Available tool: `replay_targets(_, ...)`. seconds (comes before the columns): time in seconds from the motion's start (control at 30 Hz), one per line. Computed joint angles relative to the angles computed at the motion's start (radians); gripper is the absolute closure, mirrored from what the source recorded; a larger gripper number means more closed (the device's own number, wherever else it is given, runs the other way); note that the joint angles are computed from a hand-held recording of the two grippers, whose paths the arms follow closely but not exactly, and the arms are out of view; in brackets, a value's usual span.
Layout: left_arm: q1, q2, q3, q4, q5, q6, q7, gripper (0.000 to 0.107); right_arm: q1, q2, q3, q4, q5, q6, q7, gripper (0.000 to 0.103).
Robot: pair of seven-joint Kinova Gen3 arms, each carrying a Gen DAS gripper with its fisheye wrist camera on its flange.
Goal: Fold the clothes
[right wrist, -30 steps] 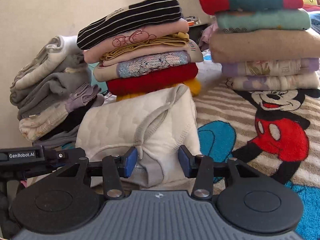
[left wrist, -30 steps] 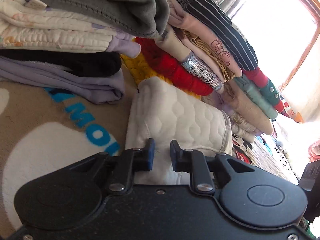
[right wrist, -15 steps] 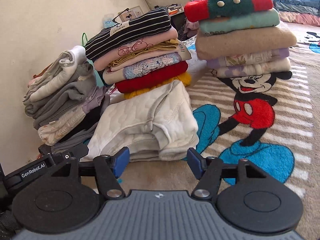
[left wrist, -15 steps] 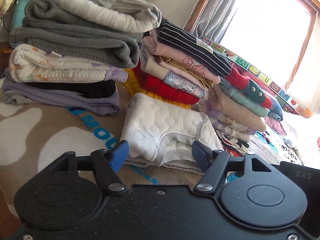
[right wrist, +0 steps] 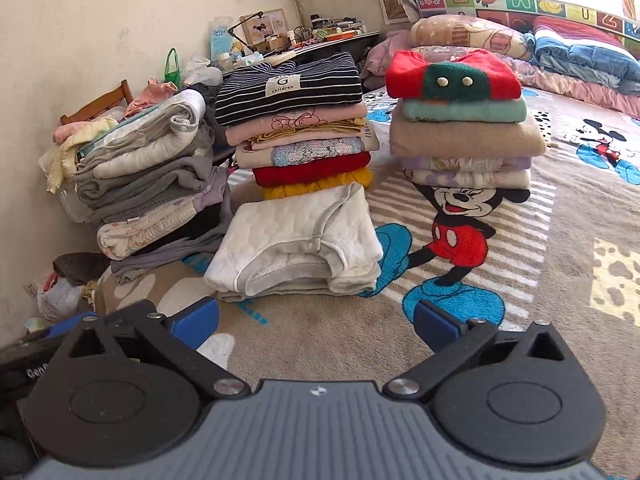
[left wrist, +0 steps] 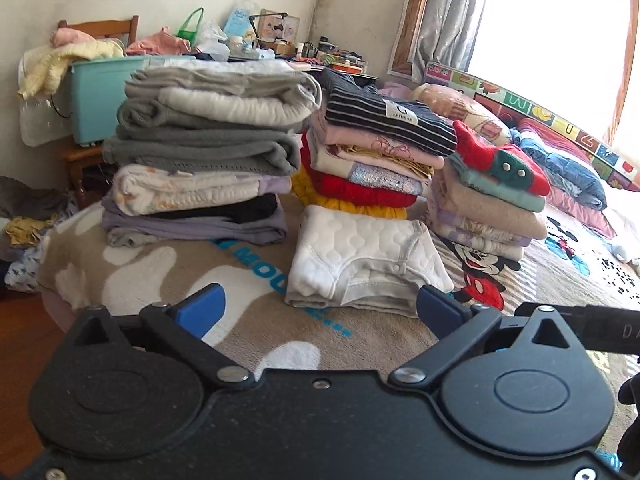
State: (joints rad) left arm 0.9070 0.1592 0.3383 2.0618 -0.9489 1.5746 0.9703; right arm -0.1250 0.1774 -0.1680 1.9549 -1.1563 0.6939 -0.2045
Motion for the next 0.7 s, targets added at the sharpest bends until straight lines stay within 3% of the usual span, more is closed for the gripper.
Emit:
replay_targets(0.2,0.001,-0.002,0.010,-0.127,0.084,0.086,-0.163,0.005,-0.005,-0.062,0.023,0.014,0.082,0.016,-0.066,0.000)
replay_targets(0.3,0.034,0.032,0.010,-0.172,0.090,0.159,-0.176,0.005,-0.009,-0.094,0.036,0.032,0.098,0.026,-0.070,0.000)
replay_targets(0.7,0.095,0.058,-0.002,-0.228,0.112,0.198,-0.221,0.005,-0.035,-0.163,0.085,0.084,0.172,0.037,-0.128,0.000)
